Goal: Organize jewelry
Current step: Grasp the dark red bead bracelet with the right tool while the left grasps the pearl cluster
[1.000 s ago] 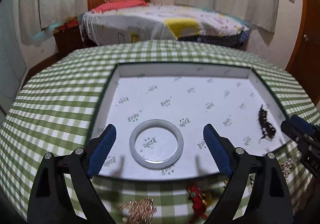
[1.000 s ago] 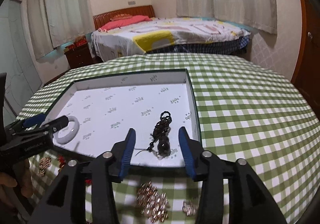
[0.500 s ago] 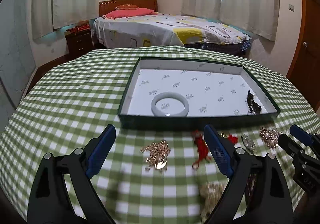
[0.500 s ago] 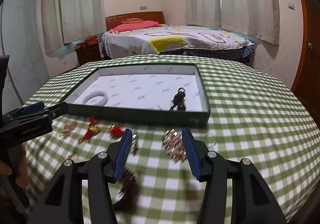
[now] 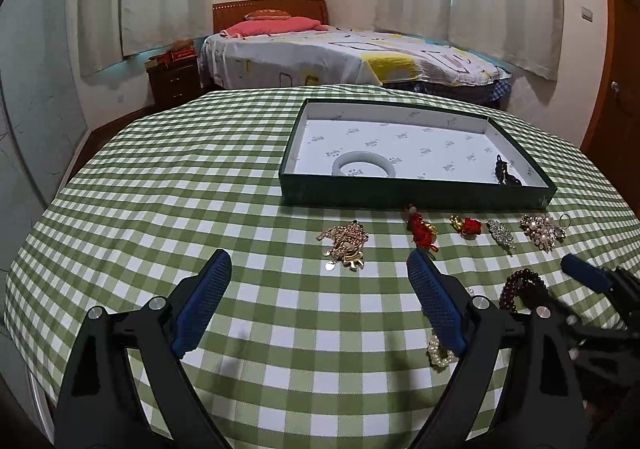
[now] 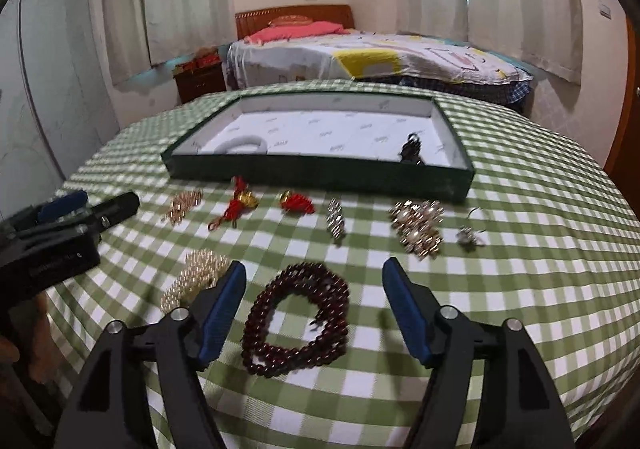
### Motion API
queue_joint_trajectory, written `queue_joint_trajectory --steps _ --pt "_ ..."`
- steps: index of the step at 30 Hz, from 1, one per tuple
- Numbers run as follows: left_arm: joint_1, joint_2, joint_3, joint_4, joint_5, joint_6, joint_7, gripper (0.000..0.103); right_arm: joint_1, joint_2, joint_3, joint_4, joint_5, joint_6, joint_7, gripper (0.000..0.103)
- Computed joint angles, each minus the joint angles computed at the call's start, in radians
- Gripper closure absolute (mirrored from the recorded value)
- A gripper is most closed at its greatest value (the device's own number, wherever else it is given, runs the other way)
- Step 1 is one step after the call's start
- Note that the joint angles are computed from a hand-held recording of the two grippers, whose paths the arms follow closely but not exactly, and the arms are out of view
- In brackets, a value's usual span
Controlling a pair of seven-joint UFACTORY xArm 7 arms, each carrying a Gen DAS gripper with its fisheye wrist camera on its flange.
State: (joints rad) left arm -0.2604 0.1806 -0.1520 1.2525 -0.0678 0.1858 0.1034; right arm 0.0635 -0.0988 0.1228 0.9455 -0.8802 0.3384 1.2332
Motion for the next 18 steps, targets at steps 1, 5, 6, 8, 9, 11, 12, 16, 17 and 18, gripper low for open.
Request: queue_joint_trajectory --steps 1,5,6,8,9,11,12,16,17,18 --pt "0.007 -0.002 -0.007 -0.004 -0.015 0.001 0.012 0.016 0.005 0.008 0.0 0.004 0.02 0.008 -0.021 0.032" --pt "0.017 -0.001 -0.024 -0.003 -0.054 0.026 0.05 0.016 0.046 0.041 -0.033 0.015 0.18 0.033 -0.158 0.031" --pt "0.015 0.0 -0.024 -0.004 -0.058 0.029 0.055 0.016 0.032 0.039 -0.019 0.011 0.173 0.027 -0.154 0.031" --pt "0.013 0.001 -0.029 -0.006 -0.071 0.035 0.07 0.016 0.037 0.037 -0.019 0.009 0.183 0.032 -0.169 0.033" --pt "0.013 0.001 -0.033 -0.006 -0.079 0.039 0.078 0.015 0.037 0.034 -0.018 0.008 0.175 0.037 -0.166 0.041" --pt "0.012 0.0 -0.039 -0.01 -0.096 0.04 0.096 0.016 0.036 0.026 -0.016 0.003 0.155 0.045 -0.156 0.054" --pt "0.008 0.0 -0.039 -0.013 -0.098 0.039 0.099 0.015 0.035 0.018 -0.019 -0.007 0.162 0.034 -0.163 0.06" --pt "0.002 0.002 -0.05 -0.015 -0.123 0.052 0.132 0.015 0.019 -0.001 -0.021 -0.036 0.181 -0.007 -0.17 0.081" --pt "-0.002 0.001 -0.051 -0.018 -0.124 0.05 0.137 0.015 0.012 -0.008 -0.02 -0.046 0.182 -0.02 -0.163 0.081" --pt "-0.004 0.001 -0.053 -0.02 -0.128 0.05 0.146 0.015 0.006 -0.009 -0.019 -0.047 0.182 -0.022 -0.162 0.081"
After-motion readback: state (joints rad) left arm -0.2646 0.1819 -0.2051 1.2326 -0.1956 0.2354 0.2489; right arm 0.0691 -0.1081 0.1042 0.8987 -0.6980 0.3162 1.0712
